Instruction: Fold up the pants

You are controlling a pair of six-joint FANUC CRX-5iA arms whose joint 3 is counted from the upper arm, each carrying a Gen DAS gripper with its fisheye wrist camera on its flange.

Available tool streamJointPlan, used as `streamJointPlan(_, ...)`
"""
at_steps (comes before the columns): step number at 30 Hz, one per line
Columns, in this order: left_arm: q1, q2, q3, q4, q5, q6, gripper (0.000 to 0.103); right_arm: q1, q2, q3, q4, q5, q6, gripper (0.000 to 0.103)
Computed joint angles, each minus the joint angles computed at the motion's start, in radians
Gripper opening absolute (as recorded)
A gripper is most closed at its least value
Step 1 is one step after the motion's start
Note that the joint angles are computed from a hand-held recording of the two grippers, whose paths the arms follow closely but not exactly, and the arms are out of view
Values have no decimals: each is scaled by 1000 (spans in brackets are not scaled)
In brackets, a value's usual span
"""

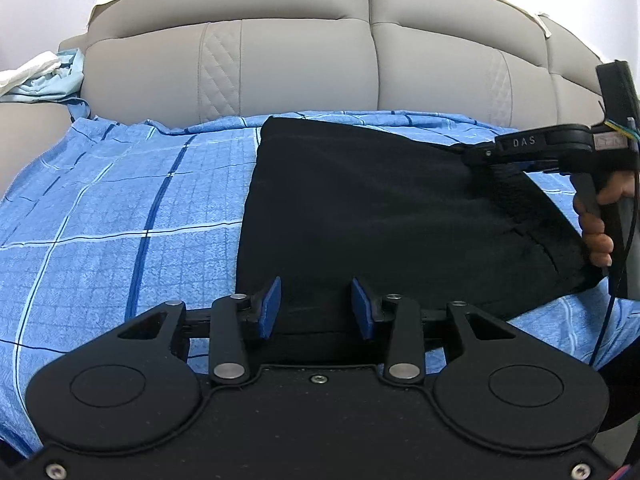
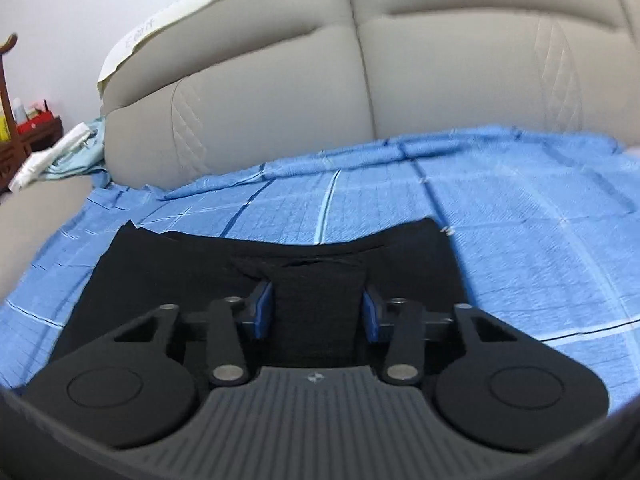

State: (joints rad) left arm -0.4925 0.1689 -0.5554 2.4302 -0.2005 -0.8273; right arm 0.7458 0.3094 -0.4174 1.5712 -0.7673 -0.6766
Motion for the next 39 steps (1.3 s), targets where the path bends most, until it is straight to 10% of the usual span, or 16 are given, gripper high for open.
streamJointPlan(6,83,-11,-56,-332,-129,260,37,78,62,73,-78,-260,146,43)
streamJointPlan(12,189,-12,-50,-627,-272,477,37,60,71,84,-114,-280,185,44)
streamJointPlan(21,204,123,160,-505,-253,497,51,37,52,55,-105,-268,191,71)
streamJointPlan(26,235,244,315,-726,-235,720,53,12,29,43,-133,-216,204,85)
streamJointPlan(31,290,354,463,-1000,-312,993,55,-91,-71,-59,-80,36,40,89)
streamJointPlan(39,354,521,687,-1140,-536,1280,67,-223,-143,-153,183,264,-106,81)
